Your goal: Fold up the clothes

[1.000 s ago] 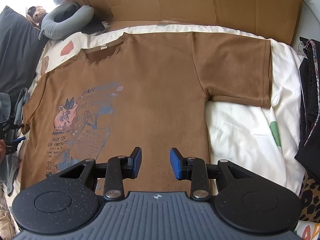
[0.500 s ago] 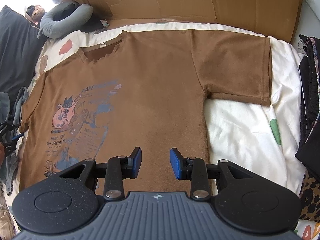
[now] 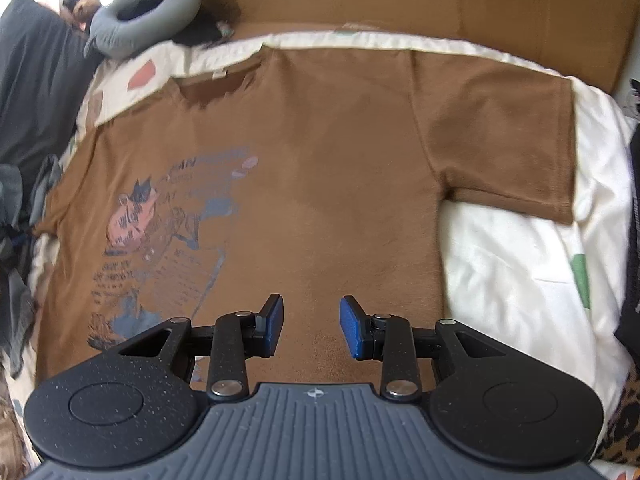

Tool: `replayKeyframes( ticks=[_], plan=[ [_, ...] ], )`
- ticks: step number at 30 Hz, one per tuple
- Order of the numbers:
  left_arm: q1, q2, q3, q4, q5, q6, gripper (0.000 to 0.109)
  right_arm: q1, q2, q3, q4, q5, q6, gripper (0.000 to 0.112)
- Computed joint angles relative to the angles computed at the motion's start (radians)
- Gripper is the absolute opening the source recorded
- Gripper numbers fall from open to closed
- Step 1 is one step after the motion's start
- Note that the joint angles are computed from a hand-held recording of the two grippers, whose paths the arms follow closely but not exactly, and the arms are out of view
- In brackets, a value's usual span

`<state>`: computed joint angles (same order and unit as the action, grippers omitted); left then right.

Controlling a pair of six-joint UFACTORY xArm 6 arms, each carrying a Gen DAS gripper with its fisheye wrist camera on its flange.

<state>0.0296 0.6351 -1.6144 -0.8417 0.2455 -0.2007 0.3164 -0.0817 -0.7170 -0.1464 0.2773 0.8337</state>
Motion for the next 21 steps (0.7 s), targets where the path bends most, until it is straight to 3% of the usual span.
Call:
replayKeyframes(
  ticks=[6,10,17,21],
  plan=[
    [0.03,0.055,-0.102,0.122,0.071,0.013,0.007,0.011,0.087,-0.074,0.138,0.035,-0.205,0.038],
    [0.038,0.097,-0.177,0.138,0.095,0.043,0.007,0.011,0.16,-0.186,0.277,0.067,-0.442,0.038],
    [0.034,0.105,-0.197,0.06,0.083,0.114,0.006,0.016,0.356,-0.534,0.413,0.218,-0.785,0.038],
    [0.037,0.097,-0.17,0.094,0.082,0.113,0.006,0.027,0.51,-0.806,0.467,0.347,-0.945,0.038]
  ],
)
